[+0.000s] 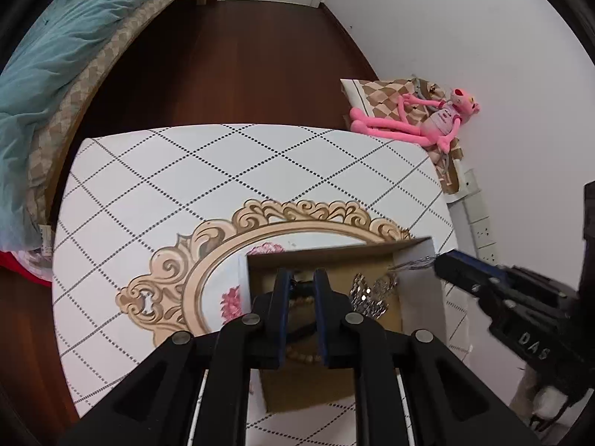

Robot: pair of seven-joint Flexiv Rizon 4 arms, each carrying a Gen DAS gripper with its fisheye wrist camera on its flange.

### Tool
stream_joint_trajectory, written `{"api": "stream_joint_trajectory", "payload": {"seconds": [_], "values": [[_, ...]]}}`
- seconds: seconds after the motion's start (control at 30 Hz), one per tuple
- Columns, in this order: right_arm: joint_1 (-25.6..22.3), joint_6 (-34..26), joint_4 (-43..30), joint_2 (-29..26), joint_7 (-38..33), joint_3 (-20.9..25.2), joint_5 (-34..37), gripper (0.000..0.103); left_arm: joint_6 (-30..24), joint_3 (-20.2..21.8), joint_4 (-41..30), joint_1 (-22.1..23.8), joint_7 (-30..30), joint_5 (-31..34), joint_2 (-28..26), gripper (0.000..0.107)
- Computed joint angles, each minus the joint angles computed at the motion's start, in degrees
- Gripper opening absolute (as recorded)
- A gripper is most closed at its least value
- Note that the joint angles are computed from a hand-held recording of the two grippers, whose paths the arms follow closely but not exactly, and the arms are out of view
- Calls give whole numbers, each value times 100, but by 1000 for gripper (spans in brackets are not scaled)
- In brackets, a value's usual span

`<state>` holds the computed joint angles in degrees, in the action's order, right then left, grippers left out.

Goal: Organize jewelry
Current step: 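Carry the bracelet into the box with the right tool while the left tool drops the ring inside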

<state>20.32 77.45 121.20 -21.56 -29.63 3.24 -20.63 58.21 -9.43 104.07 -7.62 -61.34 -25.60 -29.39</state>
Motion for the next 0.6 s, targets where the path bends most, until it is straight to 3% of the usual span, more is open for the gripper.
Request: {"api": "stream_joint_trajectory", "payload": {"seconds": [0.03,0.07,0.1,0.17,0.23,0.27,0.3,0.37,0.43,0.47,0.5,0.57,0.6], "values": [[-105,-48,-85,-67,-105,106,130,14,-55,73,-90,-51,-124,87,-42,18],[-209,-132,-182,-127,-245,231,271,14,-50,88,-141,-63,-170,117,-76,31],[-300,-251,-277,-177,-359,339,427,15,-1,94,-149,-67,-197,136,-83,55],[-353,-399,-370,-217,-485,407,593,16,126,135,-161,-85,-304,199,-88,77],[-254,-456,-341,-188,-433,290,553,37,158,236,-180,-133,-451,358,-76,77],[-198,-428,-300,-168,-389,214,486,55,156,284,-218,-149,-513,451,-93,77],[-140,-410,-253,-137,-338,144,406,63,234,360,-196,-188,-605,574,-74,81],[5,-464,-169,-52,-128,-27,188,63,423,502,-139,-265,-790,839,-39,96],[180,-569,-40,70,185,-228,-153,65,666,621,-17,-322,-978,1078,28,100],[247,-697,-3,122,338,-290,-341,73,746,655,18,-337,-1059,1173,45,100],[288,-817,36,171,475,-320,-517,88,922,714,123,-366,-1163,1285,94,100],[422,-1191,144,291,861,-396,-1018,100,1305,782,356,-392,-1324,1472,189,102],[462,-1360,198,336,1020,-381,-1229,100,1504,826,479,-416,-1398,1581,236,103]]}}
